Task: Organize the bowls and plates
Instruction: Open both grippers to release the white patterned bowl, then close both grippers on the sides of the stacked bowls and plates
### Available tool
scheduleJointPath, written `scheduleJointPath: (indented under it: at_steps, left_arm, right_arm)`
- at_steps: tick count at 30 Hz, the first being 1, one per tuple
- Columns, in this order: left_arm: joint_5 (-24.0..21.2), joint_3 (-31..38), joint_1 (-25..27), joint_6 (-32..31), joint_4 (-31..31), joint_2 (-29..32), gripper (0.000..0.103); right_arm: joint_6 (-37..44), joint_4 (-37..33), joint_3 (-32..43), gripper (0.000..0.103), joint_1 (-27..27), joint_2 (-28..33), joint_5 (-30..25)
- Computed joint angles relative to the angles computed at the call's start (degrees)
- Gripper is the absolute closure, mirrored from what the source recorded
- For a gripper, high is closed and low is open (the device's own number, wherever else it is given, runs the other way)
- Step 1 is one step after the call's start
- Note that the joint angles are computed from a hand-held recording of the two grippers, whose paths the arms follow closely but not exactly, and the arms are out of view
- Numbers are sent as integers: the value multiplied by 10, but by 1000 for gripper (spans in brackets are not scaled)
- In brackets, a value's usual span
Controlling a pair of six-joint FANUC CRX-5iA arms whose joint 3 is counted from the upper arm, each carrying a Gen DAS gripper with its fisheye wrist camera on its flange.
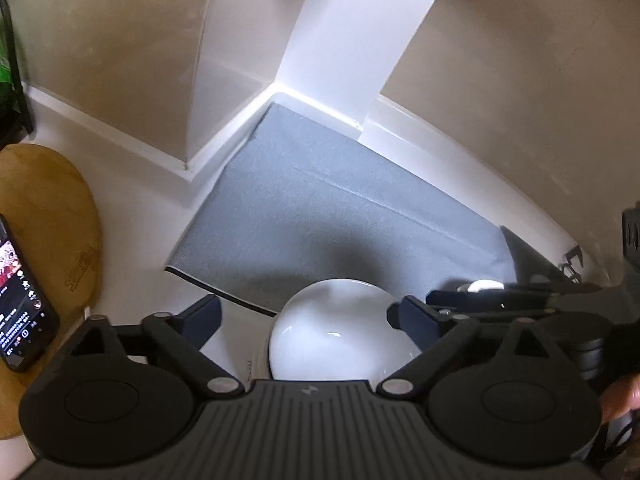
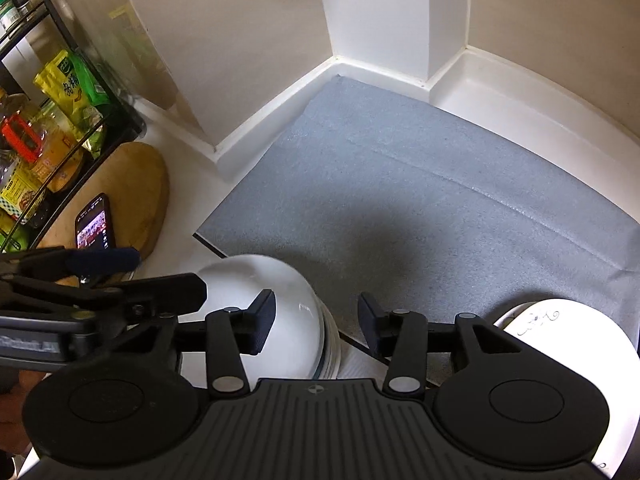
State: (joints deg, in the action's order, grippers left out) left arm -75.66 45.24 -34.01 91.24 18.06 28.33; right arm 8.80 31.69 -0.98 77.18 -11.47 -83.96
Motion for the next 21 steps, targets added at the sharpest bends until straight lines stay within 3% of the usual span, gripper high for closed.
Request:
scheduleJointPath:
  at_steps: [7,21]
  left_arm:
    - [-23,0,2,22,-12,6,0]
    - [-12,-89,14,16,-12,-34,0]
  right_arm:
    - [-11,-13,-4,46,-1,1,4]
    - [-73,-30,-57,41,26,-19,29]
